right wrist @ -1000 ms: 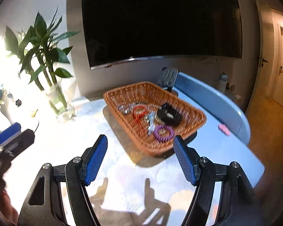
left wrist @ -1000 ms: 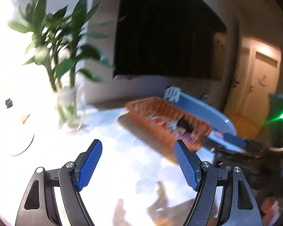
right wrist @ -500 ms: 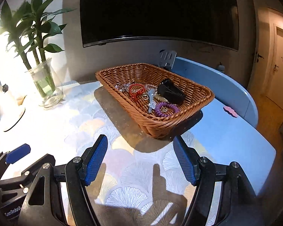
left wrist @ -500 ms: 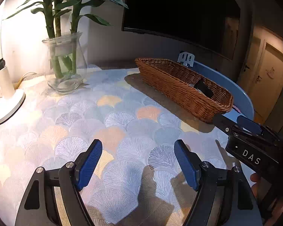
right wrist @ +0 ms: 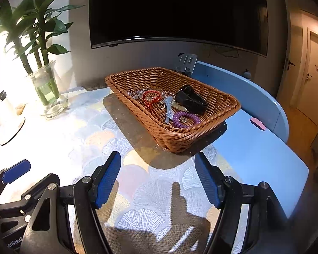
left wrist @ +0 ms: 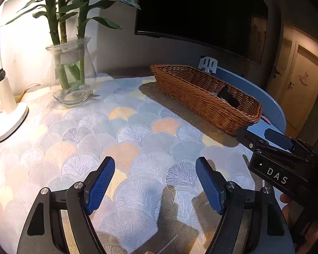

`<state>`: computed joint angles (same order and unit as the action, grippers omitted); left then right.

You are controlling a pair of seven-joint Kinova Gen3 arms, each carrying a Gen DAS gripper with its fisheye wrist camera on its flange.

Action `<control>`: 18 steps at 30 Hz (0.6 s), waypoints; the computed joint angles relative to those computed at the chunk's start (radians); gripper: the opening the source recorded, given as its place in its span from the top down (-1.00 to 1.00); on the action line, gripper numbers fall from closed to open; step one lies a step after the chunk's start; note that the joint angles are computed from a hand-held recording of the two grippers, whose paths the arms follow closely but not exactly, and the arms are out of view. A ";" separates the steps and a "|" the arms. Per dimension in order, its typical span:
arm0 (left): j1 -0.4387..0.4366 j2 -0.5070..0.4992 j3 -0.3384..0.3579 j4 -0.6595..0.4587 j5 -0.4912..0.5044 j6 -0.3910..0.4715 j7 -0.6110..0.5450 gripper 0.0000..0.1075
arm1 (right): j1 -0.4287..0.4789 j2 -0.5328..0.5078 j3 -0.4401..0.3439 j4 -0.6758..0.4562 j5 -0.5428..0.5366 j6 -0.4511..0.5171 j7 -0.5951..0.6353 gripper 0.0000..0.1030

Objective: Organize jewelry

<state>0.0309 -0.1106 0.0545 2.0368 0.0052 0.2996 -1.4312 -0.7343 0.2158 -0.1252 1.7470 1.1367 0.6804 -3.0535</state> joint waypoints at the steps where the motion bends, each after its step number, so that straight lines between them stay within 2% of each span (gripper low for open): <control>1: 0.000 0.000 0.001 -0.001 -0.001 0.001 0.001 -0.48 | 0.001 0.000 0.000 0.000 0.001 -0.001 0.000 -0.44; 6: -0.023 -0.001 0.037 0.001 -0.071 0.000 0.068 -0.48 | 0.001 0.001 0.001 0.000 0.000 -0.002 0.002 -0.44; 11: -0.006 0.003 0.018 -0.003 -0.062 0.006 0.059 -0.48 | 0.002 -0.001 0.000 0.004 0.002 -0.004 -0.005 -0.44; 18: -0.008 0.003 0.025 -0.006 -0.081 0.011 0.072 -0.48 | 0.001 0.001 -0.001 0.000 -0.002 0.002 0.002 -0.44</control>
